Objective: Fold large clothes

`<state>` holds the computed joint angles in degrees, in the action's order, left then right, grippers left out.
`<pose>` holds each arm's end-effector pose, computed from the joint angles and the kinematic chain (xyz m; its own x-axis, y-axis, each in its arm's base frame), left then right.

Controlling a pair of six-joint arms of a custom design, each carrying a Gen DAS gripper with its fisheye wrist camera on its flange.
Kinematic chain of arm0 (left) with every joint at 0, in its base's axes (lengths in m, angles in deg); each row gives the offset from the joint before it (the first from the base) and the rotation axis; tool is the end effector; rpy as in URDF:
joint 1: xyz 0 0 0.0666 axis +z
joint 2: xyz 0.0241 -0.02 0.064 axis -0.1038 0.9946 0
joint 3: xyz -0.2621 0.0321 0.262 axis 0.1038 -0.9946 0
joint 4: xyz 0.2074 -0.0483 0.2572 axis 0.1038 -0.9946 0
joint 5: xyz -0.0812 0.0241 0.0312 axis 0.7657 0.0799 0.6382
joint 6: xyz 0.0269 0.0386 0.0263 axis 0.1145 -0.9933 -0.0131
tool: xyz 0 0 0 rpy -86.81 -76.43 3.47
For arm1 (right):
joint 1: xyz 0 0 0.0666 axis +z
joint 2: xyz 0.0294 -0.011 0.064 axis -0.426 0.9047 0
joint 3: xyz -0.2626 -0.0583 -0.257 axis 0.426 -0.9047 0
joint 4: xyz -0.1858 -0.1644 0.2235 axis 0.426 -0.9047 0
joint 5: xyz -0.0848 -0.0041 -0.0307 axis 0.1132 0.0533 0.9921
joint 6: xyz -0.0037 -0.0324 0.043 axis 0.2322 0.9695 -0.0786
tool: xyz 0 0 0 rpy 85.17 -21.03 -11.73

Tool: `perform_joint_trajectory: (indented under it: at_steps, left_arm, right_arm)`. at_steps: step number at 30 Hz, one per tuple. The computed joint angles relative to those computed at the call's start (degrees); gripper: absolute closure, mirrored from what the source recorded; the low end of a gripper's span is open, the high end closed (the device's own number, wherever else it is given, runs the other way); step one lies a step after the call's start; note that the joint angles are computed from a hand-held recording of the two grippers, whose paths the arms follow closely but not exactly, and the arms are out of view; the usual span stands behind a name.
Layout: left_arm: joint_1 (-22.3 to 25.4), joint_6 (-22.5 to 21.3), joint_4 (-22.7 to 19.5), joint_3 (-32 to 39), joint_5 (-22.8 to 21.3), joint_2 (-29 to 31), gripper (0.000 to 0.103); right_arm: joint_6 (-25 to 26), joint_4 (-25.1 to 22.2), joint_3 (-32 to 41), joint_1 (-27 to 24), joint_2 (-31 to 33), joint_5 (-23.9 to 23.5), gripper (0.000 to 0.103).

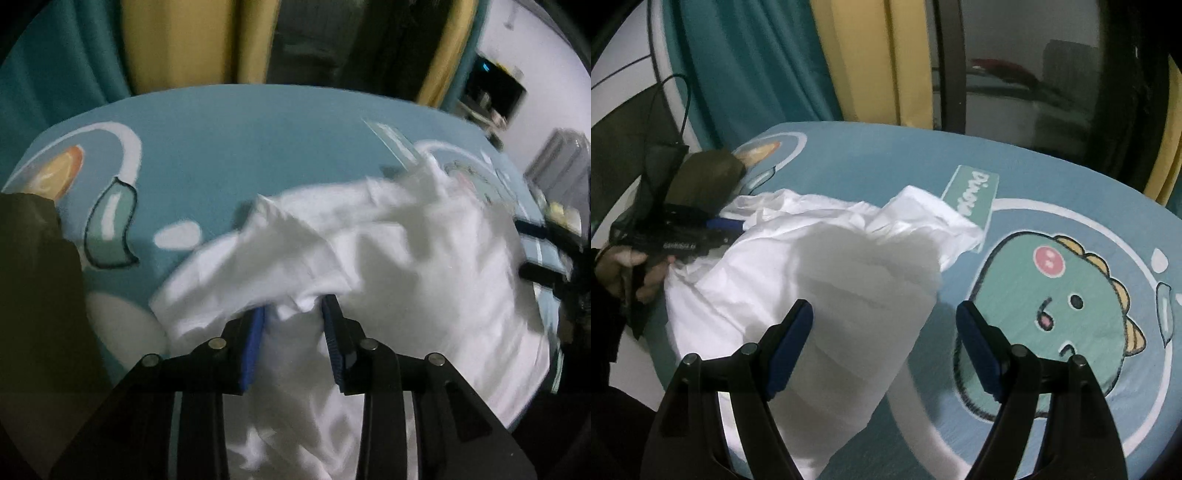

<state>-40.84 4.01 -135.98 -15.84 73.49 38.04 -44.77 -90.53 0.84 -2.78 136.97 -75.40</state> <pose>0.3011 -0.1988 0.3905 -0.8276 -0.1905 -0.5281 -0.1308 0.9802 -0.1486 0.3898 0.1763 0.4153 -0.5259 -0.5304 -0.6649 -0.7797 0.6130 0.1277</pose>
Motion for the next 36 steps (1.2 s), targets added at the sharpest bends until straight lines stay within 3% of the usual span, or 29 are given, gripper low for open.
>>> perform_joint_trajectory:
  at_steps: [6, 10, 14, 18, 19, 21, 23, 26, 36]
  left_arm:
    - [2.13, 7.53, -4.35, -1.19, -8.78, -3.33, 0.068]
    - [0.11, 11.2, -1.85, -4.99, -9.23, -9.37, 0.065]
    - [-3.7, 14.91, -2.3, -7.23, -9.52, -12.06, 0.059]
    - [-7.51, 19.67, -2.78, -8.54, -9.89, -12.07, 0.059]
    - [-7.17, 19.74, -2.35, -7.94, -9.72, -11.03, 0.059]
    - [-9.41, 21.74, -3.37, -7.69, -11.15, -10.77, 0.058]
    - [-11.66, 23.22, -5.89, -6.73, -13.35, -9.99, 0.054]
    - [-14.71, 25.09, -10.3, -4.65, -16.8, -8.06, 0.047]
    - [-17.6, 23.93, -6.02, -2.43, -15.47, -5.42, 0.045]
  right_arm:
    - [-0.66, 0.1, 0.22, -1.21, 0.53, -0.98, 0.023]
    - [-3.48, -4.45, 0.81, -4.18, 2.65, -10.88, 0.023]
    - [-6.63, -7.7, 0.09, -5.74, 4.71, -18.17, 0.023]
    - [-8.82, -5.02, -2.14, -3.79, 4.84, -23.49, 0.023]
    - [-8.67, -3.55, -2.87, -2.53, 4.24, -22.39, 0.026]
    - [-8.87, -1.05, -4.18, -1.64, 3.3, -19.91, 0.063]
    - [-9.71, -0.45, -4.63, -2.93, 3.71, -23.92, 0.074]
    - [-5.7, -0.63, -5.45, -2.92, 1.93, -21.72, 0.078]
    - [6.33, -7.18, -3.69, -7.75, -1.22, -14.62, 0.079]
